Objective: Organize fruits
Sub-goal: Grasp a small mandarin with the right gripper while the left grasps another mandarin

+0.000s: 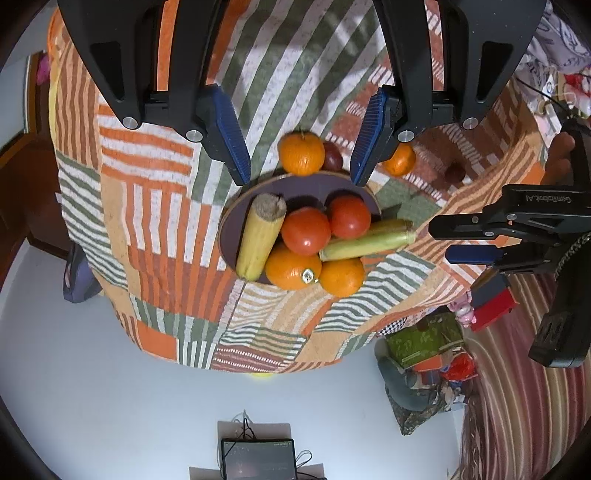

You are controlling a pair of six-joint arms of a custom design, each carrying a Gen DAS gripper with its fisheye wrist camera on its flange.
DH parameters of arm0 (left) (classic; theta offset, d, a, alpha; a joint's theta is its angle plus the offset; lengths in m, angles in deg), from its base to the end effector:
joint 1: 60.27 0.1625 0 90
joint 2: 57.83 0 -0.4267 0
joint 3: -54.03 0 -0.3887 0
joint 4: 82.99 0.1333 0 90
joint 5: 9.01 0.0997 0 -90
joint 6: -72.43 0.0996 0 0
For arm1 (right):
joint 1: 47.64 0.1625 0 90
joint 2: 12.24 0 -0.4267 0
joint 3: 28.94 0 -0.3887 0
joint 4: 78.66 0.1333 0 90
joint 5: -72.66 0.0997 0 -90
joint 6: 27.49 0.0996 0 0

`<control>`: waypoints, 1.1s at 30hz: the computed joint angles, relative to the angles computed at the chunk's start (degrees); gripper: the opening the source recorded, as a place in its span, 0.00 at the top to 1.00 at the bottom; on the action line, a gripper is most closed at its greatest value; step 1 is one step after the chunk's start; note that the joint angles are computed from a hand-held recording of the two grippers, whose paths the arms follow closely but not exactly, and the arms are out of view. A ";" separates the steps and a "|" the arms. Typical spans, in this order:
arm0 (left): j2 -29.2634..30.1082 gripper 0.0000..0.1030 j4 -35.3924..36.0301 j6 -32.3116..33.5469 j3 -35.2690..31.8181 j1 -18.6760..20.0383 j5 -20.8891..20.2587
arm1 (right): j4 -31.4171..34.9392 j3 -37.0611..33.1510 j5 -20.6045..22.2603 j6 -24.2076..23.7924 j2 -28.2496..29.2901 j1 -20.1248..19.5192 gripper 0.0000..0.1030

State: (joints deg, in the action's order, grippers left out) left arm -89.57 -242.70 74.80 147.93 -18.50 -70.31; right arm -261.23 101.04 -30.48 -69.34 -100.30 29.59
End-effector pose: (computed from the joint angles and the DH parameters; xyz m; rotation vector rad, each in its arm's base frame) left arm -0.3677 -0.5712 -0.0302 1.1119 2.4587 -0.4329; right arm 0.0102 -0.4554 0.3449 0.4758 -2.3553 0.8821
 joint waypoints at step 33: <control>6.04 0.66 4.40 0.47 -1.83 1.18 -3.24 | -1.56 -1.29 0.12 1.07 6.75 -3.34 0.59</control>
State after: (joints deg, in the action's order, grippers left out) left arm -83.54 -238.30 75.26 146.09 -17.32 -73.55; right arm -262.79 99.75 -30.36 -68.27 -93.55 26.25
